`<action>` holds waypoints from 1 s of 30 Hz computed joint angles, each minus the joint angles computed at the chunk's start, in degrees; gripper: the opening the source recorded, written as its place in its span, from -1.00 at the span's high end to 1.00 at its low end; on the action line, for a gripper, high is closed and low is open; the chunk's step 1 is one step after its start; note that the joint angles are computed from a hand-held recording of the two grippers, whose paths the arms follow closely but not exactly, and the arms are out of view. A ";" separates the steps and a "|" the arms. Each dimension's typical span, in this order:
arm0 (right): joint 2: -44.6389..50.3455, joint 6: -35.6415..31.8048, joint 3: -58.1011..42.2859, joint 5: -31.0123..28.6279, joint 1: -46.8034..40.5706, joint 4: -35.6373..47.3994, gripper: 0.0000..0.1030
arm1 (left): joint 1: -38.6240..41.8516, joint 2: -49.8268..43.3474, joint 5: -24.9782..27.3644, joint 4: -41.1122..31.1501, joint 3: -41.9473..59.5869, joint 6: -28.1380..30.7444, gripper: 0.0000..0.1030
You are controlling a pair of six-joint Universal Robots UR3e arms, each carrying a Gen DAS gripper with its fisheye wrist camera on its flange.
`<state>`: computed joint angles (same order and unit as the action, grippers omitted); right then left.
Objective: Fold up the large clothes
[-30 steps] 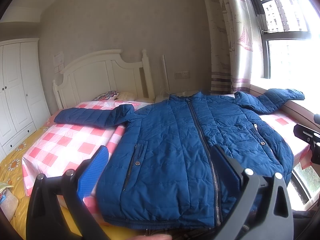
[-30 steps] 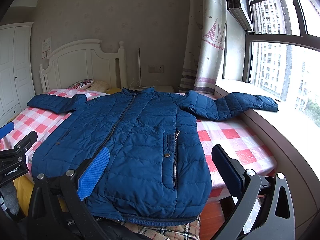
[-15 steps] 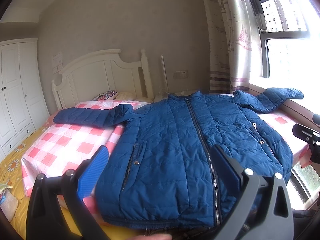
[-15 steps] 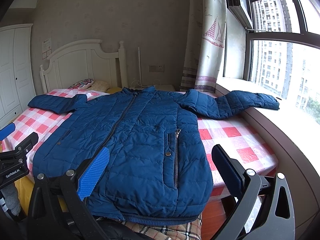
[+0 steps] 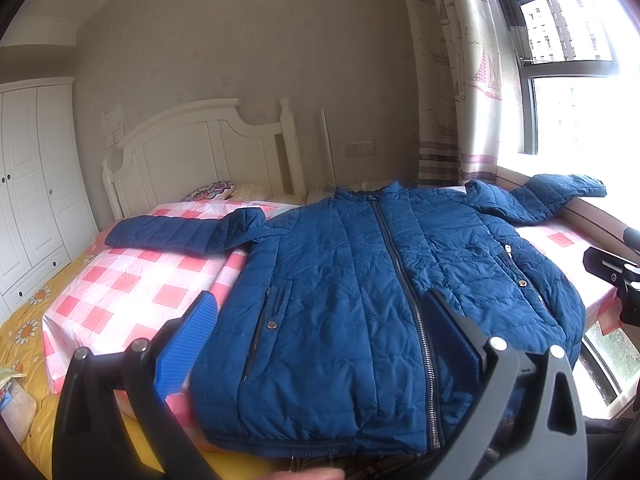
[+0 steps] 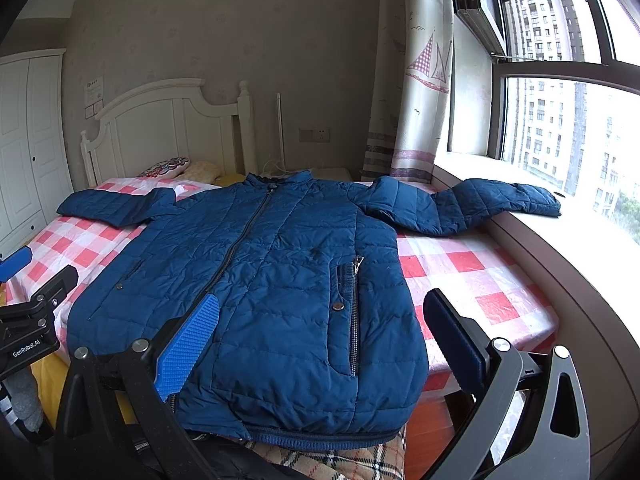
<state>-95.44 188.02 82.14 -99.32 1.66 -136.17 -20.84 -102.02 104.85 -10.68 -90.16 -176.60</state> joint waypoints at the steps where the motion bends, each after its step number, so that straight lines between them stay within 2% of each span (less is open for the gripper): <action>1: 0.03 0.12 -0.03 -0.14 0.18 0.04 -0.91 | -0.01 -0.03 0.02 0.01 0.01 0.00 -0.97; 30: -0.03 0.75 -0.37 0.99 -0.34 1.08 -0.91 | 0.34 0.12 -0.89 -0.42 -0.44 0.16 -0.97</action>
<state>-95.47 188.77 81.77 -98.32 1.32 -135.10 -20.50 -101.90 103.96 -11.10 -90.60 -176.44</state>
